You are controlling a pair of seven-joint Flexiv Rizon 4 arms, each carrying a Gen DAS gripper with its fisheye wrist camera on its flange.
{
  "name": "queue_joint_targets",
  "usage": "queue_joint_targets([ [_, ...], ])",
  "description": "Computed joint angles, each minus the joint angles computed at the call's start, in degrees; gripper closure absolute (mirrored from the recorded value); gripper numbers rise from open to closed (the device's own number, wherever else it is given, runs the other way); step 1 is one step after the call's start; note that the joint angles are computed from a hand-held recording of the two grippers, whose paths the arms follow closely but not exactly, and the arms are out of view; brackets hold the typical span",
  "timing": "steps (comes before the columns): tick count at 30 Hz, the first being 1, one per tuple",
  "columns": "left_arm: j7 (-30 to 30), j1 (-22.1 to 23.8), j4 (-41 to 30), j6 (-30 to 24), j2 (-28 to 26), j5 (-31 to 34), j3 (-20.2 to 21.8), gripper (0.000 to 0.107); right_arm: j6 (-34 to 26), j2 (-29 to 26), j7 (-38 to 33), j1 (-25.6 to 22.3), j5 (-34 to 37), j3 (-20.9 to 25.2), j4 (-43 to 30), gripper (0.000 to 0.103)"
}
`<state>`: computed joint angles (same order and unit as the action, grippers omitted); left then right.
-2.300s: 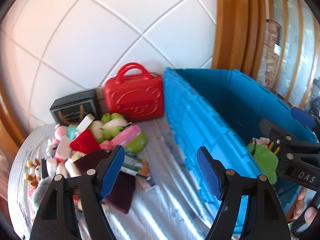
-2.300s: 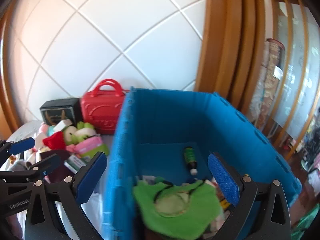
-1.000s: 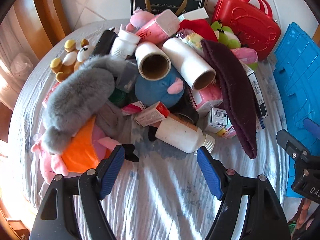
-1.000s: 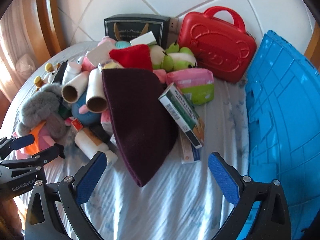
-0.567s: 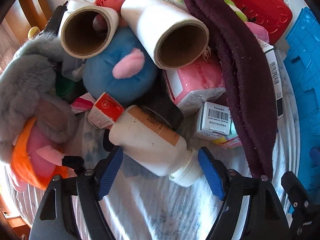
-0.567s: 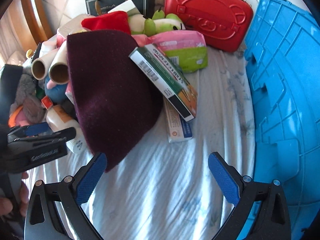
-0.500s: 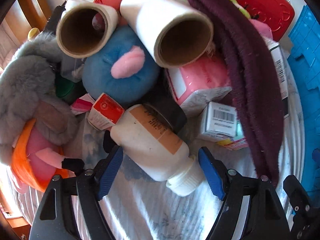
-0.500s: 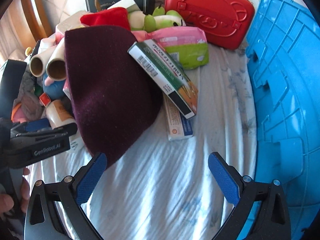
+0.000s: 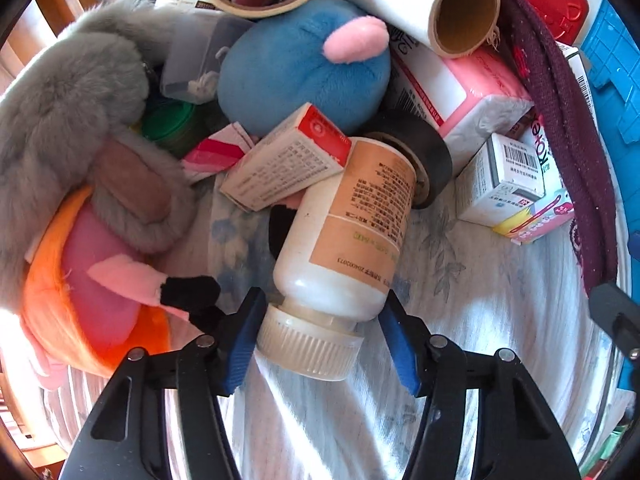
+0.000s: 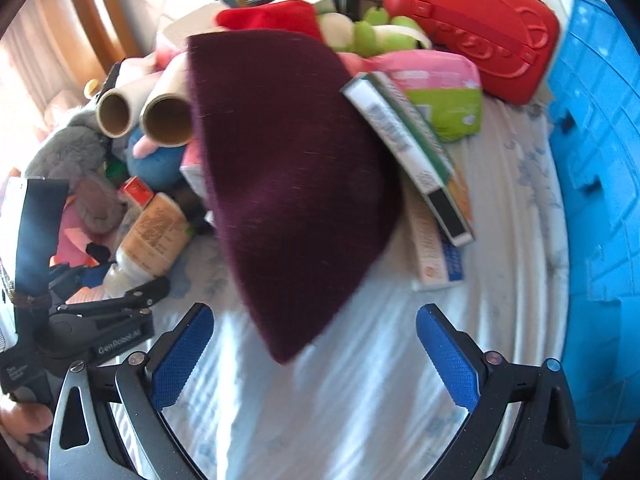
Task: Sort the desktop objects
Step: 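Grasp white capped bottle with left gripper while right grasps maroon knit hat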
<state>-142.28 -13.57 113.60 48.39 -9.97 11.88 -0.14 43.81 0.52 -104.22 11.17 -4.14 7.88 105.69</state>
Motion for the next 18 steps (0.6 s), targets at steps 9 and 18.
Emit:
queue_joint_targets([
  [9, 2.4, -0.1, -3.3, 1.0, -0.9, 1.8, -0.2, 0.052, 3.5, -1.5, 1.7, 0.7, -1.8, 0.4, 0.3, 0.0],
  [18, 5.0, 0.0, -4.5, 0.2, -2.1, -1.0, -0.2, 0.055, 5.7, -4.4, 3.4, 0.8, -2.7, 0.1, -1.3, 0.0],
])
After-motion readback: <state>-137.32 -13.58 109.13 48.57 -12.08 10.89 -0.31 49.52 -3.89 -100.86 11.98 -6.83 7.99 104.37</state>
